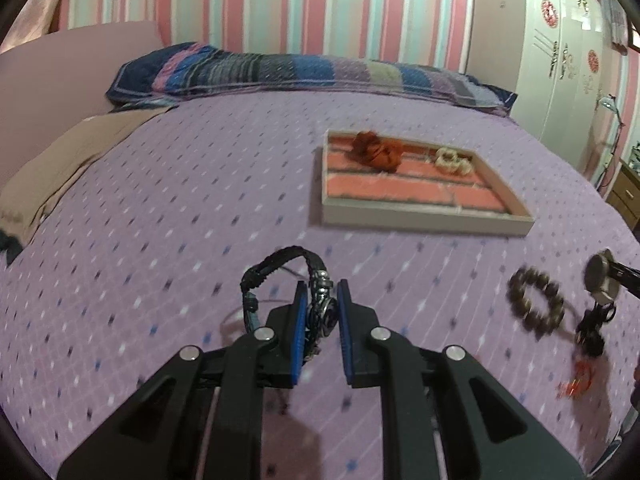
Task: Organize jewelry
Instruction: 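Carry the bracelet and watch into the tray and open both grippers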
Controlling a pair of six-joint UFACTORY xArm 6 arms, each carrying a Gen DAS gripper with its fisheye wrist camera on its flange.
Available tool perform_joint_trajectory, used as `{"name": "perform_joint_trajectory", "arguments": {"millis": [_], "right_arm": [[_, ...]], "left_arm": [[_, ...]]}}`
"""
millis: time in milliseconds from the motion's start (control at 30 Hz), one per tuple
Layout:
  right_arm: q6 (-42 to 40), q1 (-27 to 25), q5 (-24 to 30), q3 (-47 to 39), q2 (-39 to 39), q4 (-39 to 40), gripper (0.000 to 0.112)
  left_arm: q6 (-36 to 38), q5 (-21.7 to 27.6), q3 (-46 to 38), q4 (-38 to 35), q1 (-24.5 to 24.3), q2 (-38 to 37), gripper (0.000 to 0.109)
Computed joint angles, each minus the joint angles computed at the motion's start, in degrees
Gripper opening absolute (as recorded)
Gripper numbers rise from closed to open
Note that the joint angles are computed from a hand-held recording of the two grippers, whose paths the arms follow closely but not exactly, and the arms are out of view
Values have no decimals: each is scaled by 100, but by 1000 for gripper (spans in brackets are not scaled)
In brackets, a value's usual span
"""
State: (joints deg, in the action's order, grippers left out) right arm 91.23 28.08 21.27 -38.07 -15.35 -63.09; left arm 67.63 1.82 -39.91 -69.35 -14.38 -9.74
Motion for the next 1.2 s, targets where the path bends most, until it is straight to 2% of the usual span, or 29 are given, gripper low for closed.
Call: {"name": "perform_joint_trajectory", "arguments": {"millis": [133,367,467,600,700,867,1100,1200], "right_arm": [[-430,-265,-267,-774,681,210,9],[-2092,-492,-243,-2750,2444,1490,9],[-2861,-574,-153,-3631,3222,2288,9],[-3596,-659,200,-4715,4105,3077,9],[-3969,-722,532,-5442,4669,3479,9],[-4478,-750,1494,-6855,5626,3837,9],[-5138,-850,2611,-8749,6766,4506,8],[-5308,-865,2914,-9242,7042,4590,9]], "left_arm": [[-222,11,-596,361,-135,446,15],[-1643,354,-2031,1899,-267,1699,15],[-2348,844,-2926,2483,-219,2387,15],[-3563,1565,-4339,3557,-106,3455,15],[-4145,2131,-5293,3983,-44,4143,15],[-5131,2880,-6724,4868,-2,5205,15],[-5884,3930,-8690,5511,58,6413,15],[-5989,4192,-9115,5590,95,6655,15]]}}
